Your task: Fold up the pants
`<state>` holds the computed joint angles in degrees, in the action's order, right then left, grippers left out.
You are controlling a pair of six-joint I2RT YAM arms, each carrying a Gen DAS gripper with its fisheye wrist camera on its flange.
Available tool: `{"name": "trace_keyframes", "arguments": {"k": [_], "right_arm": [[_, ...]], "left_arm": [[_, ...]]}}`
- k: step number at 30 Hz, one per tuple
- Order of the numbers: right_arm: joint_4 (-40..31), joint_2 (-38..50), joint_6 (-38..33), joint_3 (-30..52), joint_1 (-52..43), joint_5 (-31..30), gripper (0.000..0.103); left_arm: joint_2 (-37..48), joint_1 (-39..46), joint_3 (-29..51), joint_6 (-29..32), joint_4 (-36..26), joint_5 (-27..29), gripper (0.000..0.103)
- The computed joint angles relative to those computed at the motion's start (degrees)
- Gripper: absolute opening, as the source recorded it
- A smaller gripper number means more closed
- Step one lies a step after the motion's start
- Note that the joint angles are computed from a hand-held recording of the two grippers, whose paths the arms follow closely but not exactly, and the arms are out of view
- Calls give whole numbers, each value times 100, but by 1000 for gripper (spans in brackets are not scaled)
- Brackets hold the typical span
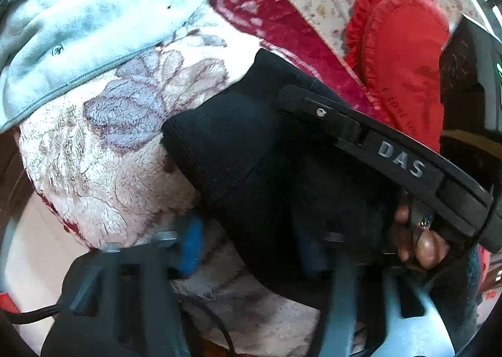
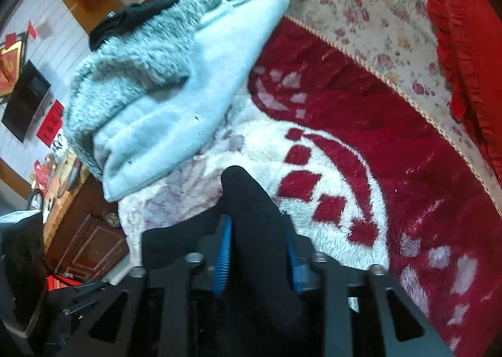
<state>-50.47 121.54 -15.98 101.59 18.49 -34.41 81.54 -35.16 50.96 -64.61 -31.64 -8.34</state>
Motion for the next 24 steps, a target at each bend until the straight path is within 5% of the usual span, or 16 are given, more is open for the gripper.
{"name": "trace_keyframes", "arguments": {"k": [3,11,15,17,20,24], "right_arm": [[113,-569,25,-358,-238,-442,18],[-703,-2204,-825,-901,-2051,-1867,17],[-1410,-2525,-1679,-1187,-3478,-2195,16],[-1724,-2438,-2029,-1294,-4249,-2264,7],[-1567,-2298,-2024,-1592,-5100,-1853,7],[-1432,-2404,-2012,-1996,-5750,-1424,12]], "left_arm": [[-219,-237,201,40,-196,-164,29],[140,-2070,1857,342,-964,-1560,29],[1301,-2661,2937,794,-962,-1443,29],[1999,-2870,3492,1073,-954,-1248,29],[3269,-3051,4569,1494,-1251,-909,29],[3637,-3270,5169,1947,-1611,-783,29]]}}
